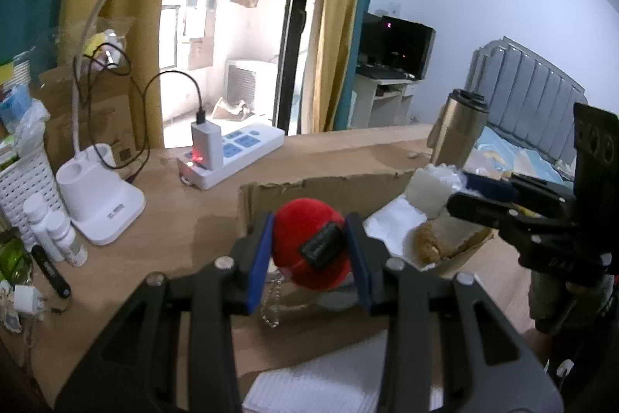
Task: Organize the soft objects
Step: 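Carry the red ball and bubble-wrap bag over the cardboard box with both grippers, then lower the red ball and bubble-wrap bag into the box and open both grippers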
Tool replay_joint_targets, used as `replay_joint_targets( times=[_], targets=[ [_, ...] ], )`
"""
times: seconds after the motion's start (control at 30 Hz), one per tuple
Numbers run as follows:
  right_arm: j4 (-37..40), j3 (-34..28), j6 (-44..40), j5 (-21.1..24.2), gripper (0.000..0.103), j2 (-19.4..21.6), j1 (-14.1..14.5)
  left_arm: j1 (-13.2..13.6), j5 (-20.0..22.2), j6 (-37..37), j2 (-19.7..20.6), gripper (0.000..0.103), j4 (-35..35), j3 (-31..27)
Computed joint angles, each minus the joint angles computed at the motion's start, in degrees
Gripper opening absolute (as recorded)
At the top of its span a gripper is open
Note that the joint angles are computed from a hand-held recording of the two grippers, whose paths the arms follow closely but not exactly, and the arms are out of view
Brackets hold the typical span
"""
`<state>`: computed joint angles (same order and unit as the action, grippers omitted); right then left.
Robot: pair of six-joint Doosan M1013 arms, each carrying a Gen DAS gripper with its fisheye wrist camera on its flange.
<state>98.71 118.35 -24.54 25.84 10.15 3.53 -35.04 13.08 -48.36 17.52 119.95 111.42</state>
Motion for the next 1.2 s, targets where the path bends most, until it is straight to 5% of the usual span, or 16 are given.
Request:
replay_joint_targets(
  times=[0.43, 0.6, 1.07, 1.13, 1.2],
  targets=[
    [-7.3, -2.4, 8.4, -0.2, 0.038, 2.9, 1.1, 0.9, -4.9, 6.5, 2.8, 0.038, -5.7, -3.6],
    [-5.7, -2.7, 9.7, 0.5, 0.054, 3.5, 0.1, 0.8, -5.7, 15.4, 3.9, 0.038, -14.1, -5.2],
    [-3.2, -1.9, 8.8, 3.8, 0.055, 2.0, -2.2, 0.4, -5.7, 34.8, 5.6, 0.040, -33.2, -7.9],
    [-2.7, -1.8, 8.6, 3.8, 0.055, 1.8, -2.5, 0.3, -5.6, 38.4, 5.9, 0.045, -36.7, -8.3],
    [-2.3, -1.6, 8.4, 3.7, 0.055, 1.7, -2.6, -0.1, -4.3, 34.0, 6.0, 0.065, -31.9, -8.3]
  ],
)
